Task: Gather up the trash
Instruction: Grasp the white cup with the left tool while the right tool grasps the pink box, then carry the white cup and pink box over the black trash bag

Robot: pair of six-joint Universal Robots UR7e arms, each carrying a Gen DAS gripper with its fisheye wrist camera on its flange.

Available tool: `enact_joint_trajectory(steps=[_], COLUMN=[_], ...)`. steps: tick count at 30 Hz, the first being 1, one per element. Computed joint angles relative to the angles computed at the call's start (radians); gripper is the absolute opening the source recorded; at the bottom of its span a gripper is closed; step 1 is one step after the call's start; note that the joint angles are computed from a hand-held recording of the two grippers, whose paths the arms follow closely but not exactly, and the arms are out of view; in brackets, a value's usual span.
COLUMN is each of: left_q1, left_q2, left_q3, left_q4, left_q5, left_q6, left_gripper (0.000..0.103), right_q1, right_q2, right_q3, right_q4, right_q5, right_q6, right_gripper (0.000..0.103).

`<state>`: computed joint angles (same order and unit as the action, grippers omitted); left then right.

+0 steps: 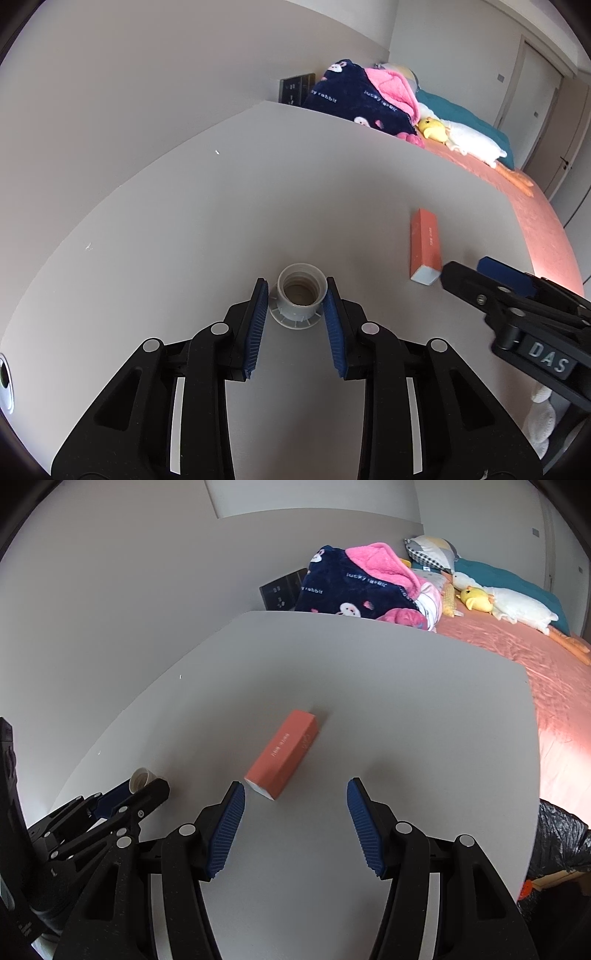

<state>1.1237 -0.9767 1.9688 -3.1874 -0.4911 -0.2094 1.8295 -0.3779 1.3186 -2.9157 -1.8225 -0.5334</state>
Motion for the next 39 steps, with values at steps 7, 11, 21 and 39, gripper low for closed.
enact_joint_trajectory(steps=[7, 11, 21, 39], left_q1=[0.004, 0.008, 0.008, -0.044], left_q2=[-0.017, -0.022, -0.021, -0.011], left_q3=[0.011, 0.010, 0.009, 0.033], left_q4=[0.010, 0.018, 0.014, -0.003], left_q5=[0.004, 0.002, 0.003, 0.005], left_q6=[-0.029, -0.044, -0.030, -0.005], left_gripper=[0.030, 0.030, 0.030, 0.030], right_q1=[0.011, 0.016, 0.015, -0.017], right_q2=[0.055, 0.079, 0.068, -0.073], right_q3=[-0.074, -0.107, -0.090, 0.075], right_q4=[0.027, 0.029, 0.012, 0.017], right_q5=[-0.016, -0.039, -0.065, 0.002], right_q6=[0.025, 0.032, -0.025, -0.001], right_gripper=[0.059, 0.059, 0.020, 0.020])
